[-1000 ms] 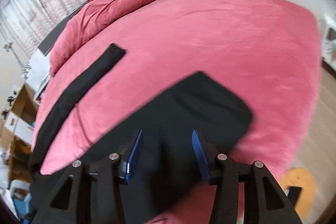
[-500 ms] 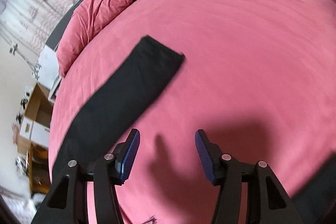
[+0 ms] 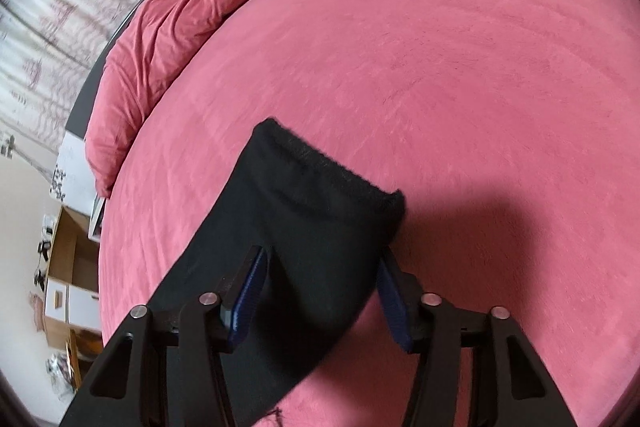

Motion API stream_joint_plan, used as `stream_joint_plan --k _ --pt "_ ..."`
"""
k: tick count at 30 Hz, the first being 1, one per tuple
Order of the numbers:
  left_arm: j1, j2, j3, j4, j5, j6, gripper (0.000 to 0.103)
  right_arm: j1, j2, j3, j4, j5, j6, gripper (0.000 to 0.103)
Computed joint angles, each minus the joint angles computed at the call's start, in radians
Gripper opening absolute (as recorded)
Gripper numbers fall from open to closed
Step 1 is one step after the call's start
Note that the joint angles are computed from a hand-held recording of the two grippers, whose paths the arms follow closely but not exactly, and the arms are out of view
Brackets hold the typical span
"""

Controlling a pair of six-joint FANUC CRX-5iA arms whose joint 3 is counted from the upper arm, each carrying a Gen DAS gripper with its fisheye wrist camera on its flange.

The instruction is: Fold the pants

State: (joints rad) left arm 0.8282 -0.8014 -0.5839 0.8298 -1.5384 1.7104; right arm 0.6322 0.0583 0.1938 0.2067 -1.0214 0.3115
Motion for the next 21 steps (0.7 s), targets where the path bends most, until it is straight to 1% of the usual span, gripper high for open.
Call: stream_joint_plan --k 1,2,3,4,5,6,7,8,9,10,11,14,16,17,20,21 --pt "0.029 -0.027 -0.024 0.019 -0.003 -0.011 0.049 -0.003 0.006 0.007 -0.003 -0.009 0.007 0.03" --pt "0.038 -0.042 -0.038 0.025 0.005 -0.016 0.049 -0.01 0.021 0.028 -0.013 -0.031 0.028 0.026" --pt "0.035 -0.051 -0.041 0.028 0.022 -0.011 0.047 -0.016 0.024 0.034 -0.023 -0.029 0.037 0.024" --pt "0.019 -0.055 -0.036 0.018 0.042 -0.013 0.045 -0.018 0.02 0.034 -0.024 -0.023 0.042 0.017" --pt "-0.014 -0.044 -0.022 -0.002 0.068 -0.011 0.033 -0.018 0.017 0.032 -0.02 -0.018 0.043 0.014" --pt "-0.035 -0.04 -0.006 -0.023 0.078 -0.013 0.025 -0.013 0.01 0.028 -0.004 -0.015 0.044 0.012" --pt "-0.044 -0.039 0.008 -0.039 0.076 -0.019 0.02 -0.009 0.005 0.023 0.014 -0.011 0.039 0.011" --pt "-0.023 -0.045 0.014 -0.035 0.055 -0.04 0.017 -0.005 -0.017 0.002 0.037 0.006 0.026 0.011" --pt "-0.011 -0.05 0.02 -0.033 0.041 -0.06 0.016 -0.002 -0.031 -0.01 0.052 0.01 0.017 0.01" --pt "-0.035 -0.039 0.029 -0.035 0.057 -0.07 0.015 0.002 -0.053 -0.03 0.079 0.011 0.002 0.01" --pt "-0.029 -0.045 0.033 -0.031 0.047 -0.088 0.015 0.004 -0.077 -0.051 0.1 0.012 -0.011 0.01" --pt "0.0 -0.066 0.043 0.002 -0.022 -0.129 0.014 0.005 -0.153 -0.12 0.149 0.003 -0.054 0.01" --pt "0.057 -0.082 0.031 0.048 -0.113 -0.171 0.014 0.016 -0.218 -0.186 0.184 -0.018 -0.098 0.01" --pt "0.059 -0.084 0.023 0.054 -0.129 -0.189 0.014 0.023 -0.25 -0.219 0.202 -0.032 -0.121 0.01" --pt "0.024 -0.092 0.027 0.045 -0.179 -0.229 0.015 0.042 -0.346 -0.327 0.234 -0.08 -0.198 0.01" --pt "-0.022 -0.088 0.032 0.018 -0.178 -0.221 0.015 0.047 -0.366 -0.353 0.239 -0.09 -0.213 0.01"
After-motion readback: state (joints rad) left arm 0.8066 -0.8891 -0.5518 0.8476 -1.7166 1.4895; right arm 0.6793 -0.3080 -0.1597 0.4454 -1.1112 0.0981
